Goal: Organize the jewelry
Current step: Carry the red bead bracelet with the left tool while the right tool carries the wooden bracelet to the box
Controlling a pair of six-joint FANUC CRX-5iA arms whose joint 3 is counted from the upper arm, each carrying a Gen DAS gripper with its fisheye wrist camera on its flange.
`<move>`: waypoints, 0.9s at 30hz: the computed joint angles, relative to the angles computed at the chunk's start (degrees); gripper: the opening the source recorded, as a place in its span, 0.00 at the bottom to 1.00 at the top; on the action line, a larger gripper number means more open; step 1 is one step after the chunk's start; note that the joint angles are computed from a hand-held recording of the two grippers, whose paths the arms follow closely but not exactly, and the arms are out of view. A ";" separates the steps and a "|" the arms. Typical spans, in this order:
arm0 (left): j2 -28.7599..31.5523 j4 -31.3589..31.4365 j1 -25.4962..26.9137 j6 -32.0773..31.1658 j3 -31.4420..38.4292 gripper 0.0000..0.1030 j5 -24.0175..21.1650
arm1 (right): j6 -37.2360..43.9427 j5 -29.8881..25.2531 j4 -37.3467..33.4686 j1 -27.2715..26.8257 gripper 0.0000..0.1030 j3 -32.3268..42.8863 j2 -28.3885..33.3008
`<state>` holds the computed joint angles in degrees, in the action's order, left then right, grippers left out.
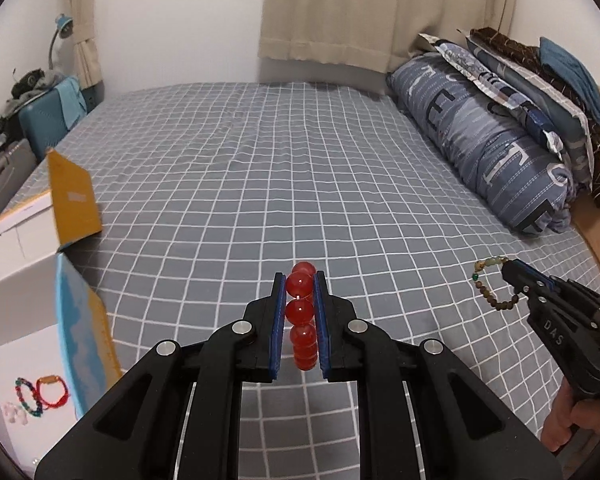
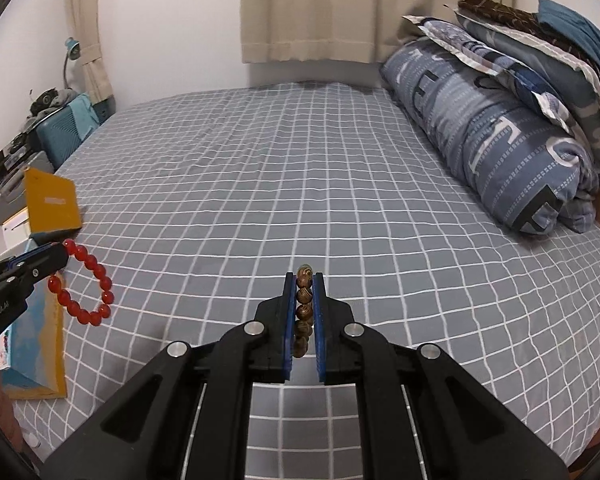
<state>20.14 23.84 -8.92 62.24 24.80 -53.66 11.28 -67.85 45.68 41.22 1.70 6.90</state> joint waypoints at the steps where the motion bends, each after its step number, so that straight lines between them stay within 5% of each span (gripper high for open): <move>1: -0.34 0.17 0.32 -0.18 -0.42 0.13 -0.03 | 0.11 0.24 -0.15 0.31 0.07 0.38 0.22; 27: -7.68 2.19 12.22 -2.86 -7.14 0.13 -0.17 | 9.80 1.22 -2.12 7.33 0.07 21.93 15.18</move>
<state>12.45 26.03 3.30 59.39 17.66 -53.83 21.08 -66.63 43.56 48.55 23.63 22.08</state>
